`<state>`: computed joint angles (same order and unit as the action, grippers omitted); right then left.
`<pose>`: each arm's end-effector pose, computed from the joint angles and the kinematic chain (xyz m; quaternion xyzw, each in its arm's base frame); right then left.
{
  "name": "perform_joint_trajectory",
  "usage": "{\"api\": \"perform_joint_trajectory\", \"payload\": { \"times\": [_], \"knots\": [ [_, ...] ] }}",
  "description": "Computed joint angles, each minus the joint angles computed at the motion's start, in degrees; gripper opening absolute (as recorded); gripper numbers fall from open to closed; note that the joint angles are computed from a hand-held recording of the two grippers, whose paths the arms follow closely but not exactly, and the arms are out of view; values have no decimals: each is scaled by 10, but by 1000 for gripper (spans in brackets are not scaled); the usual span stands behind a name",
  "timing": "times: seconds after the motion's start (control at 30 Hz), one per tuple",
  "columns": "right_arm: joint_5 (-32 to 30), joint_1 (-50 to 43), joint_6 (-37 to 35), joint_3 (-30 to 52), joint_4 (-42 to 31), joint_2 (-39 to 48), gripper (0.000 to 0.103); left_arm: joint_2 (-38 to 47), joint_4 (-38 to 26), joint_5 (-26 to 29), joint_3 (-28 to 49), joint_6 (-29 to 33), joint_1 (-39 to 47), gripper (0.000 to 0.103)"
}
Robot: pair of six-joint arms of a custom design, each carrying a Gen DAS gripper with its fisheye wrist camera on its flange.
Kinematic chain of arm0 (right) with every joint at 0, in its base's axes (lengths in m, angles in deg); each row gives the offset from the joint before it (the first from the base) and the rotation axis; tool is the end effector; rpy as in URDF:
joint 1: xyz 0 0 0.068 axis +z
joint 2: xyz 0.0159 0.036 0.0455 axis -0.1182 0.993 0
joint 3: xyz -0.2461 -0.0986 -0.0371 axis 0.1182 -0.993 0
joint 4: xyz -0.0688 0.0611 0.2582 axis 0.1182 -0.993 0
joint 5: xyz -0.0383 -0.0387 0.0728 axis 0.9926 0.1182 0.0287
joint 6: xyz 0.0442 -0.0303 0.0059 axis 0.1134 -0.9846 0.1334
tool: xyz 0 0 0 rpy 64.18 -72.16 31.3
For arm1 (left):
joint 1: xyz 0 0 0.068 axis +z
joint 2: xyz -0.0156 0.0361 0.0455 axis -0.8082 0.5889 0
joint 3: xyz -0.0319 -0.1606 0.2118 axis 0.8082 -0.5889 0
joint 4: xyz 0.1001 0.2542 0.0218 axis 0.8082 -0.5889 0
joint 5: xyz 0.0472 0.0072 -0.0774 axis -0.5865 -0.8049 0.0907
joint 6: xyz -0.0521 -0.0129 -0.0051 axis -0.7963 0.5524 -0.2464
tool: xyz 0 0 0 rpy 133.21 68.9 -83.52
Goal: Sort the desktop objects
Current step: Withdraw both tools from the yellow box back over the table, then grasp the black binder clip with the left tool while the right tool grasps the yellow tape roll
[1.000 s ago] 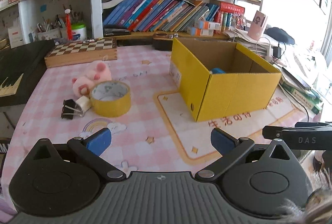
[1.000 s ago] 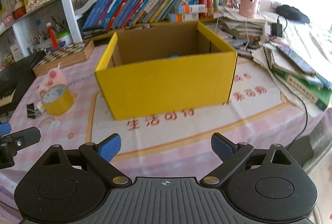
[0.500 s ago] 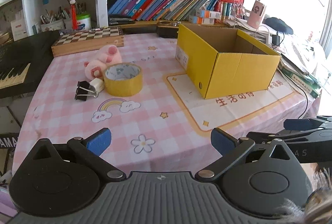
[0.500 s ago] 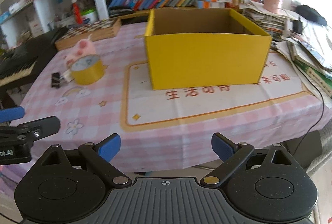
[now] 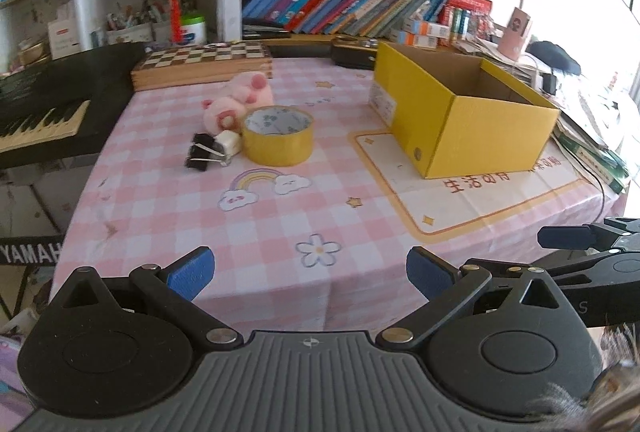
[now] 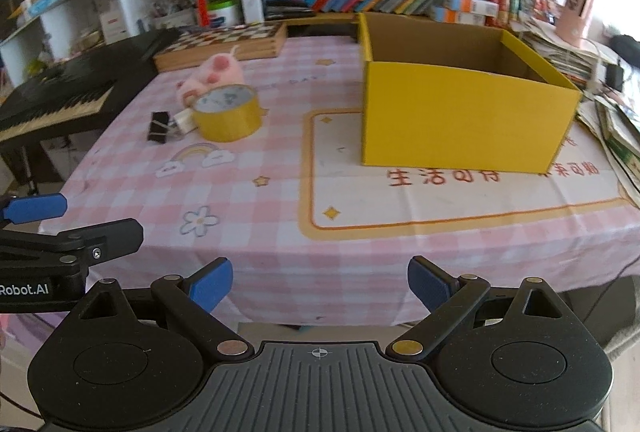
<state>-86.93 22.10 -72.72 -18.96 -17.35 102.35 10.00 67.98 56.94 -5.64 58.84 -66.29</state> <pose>0.3188 0.1791 0.2095 -0.2503 0.8955 0.1259 0.3458 0.2466 -0.0424 0.2243 -0.1315 0.8971 0.0303 0.4206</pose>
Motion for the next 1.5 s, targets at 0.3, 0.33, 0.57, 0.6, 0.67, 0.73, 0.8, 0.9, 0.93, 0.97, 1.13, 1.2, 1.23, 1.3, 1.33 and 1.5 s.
{"api": "perform_joint_trajectory", "payload": {
  "times": [0.3,0.33,0.57,0.6,0.67,0.73,0.8,0.9,0.93,0.97,1.13,1.2,1.23,1.3,1.33,1.5],
  "knots": [
    [-27,34,-24,40,-14,30,96,-56,-31,-17,-26,-33,41,103],
    [-29,36,-29,44,-15,33,96,-57,-32,-17,-26,-35,44,103],
    [-43,43,-53,80,-17,67,96,-42,-20,-24,-22,-43,58,103],
    [-47,43,-55,89,-17,76,96,-39,-17,-23,-22,-43,62,103],
    [-54,42,-61,111,-23,95,96,-28,-13,-27,-15,-44,69,103],
    [-61,42,-70,134,-28,113,96,-16,-8,-29,-8,-44,78,103],
    [-68,40,-83,158,-33,131,96,1,-2,-29,2,-45,85,103],
    [-74,36,-97,199,-46,161,96,35,8,-28,23,-47,94,103],
    [-77,34,-100,215,-50,173,96,42,13,-28,28,-46,98,103],
    [-81,32,-103,232,-53,184,96,51,16,-30,35,-47,101,103],
    [-97,25,-116,312,-76,241,96,102,22,-37,73,-56,118,103],
    [-103,22,-122,348,-90,266,96,123,22,-41,89,-61,121,103],
    [-105,20,-125,366,-96,279,96,133,22,-42,97,-63,123,103],
    [-107,18,-128,402,-111,304,96,153,22,-43,111,-66,126,103],
    [-108,17,-130,419,-119,316,96,163,20,-44,120,-69,127,103],
    [-120,12,-140,512,-166,379,96,205,12,-46,155,-79,134,103]
  ]
}}
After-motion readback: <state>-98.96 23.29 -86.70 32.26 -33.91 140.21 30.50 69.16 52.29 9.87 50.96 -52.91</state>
